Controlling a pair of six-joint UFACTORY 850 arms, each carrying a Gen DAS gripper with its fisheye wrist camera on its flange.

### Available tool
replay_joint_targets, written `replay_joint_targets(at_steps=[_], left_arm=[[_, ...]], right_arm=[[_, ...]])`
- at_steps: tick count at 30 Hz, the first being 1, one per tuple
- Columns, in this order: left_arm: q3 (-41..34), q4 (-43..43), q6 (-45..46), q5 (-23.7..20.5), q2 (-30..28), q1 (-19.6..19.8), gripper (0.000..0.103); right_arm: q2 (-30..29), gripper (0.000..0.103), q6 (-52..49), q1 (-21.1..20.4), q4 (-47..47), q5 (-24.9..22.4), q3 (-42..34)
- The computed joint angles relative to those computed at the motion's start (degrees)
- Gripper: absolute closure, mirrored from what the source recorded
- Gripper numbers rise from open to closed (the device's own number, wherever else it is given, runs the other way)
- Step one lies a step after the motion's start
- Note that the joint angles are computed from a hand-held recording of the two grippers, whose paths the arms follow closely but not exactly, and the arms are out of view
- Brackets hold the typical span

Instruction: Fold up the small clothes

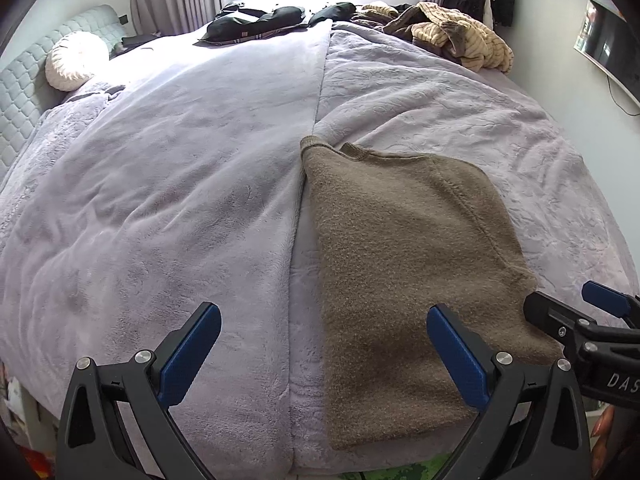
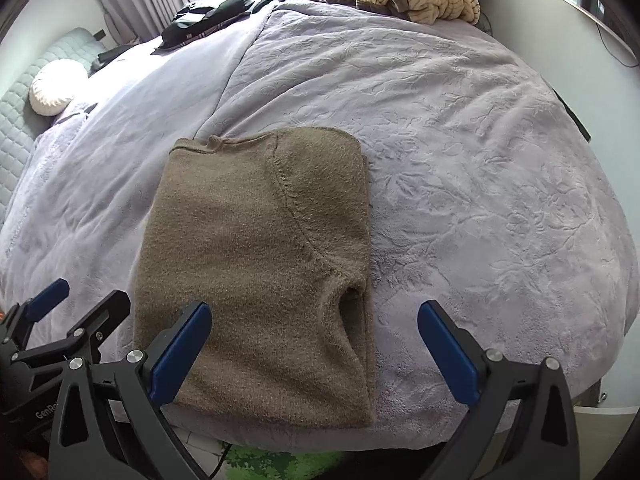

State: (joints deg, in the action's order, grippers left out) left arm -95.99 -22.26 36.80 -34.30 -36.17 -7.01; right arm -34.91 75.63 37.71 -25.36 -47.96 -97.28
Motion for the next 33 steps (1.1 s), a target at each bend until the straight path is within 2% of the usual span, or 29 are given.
replay_joint_targets(at_steps=[33], left_arm=[[-0.03, 3.08, -2.82, 0.36, -0.17, -0.17, 0.000]], right_arm=[[-0.75, 0.000, 0.27, 0.35, -0.12, -1.02, -1.14]])
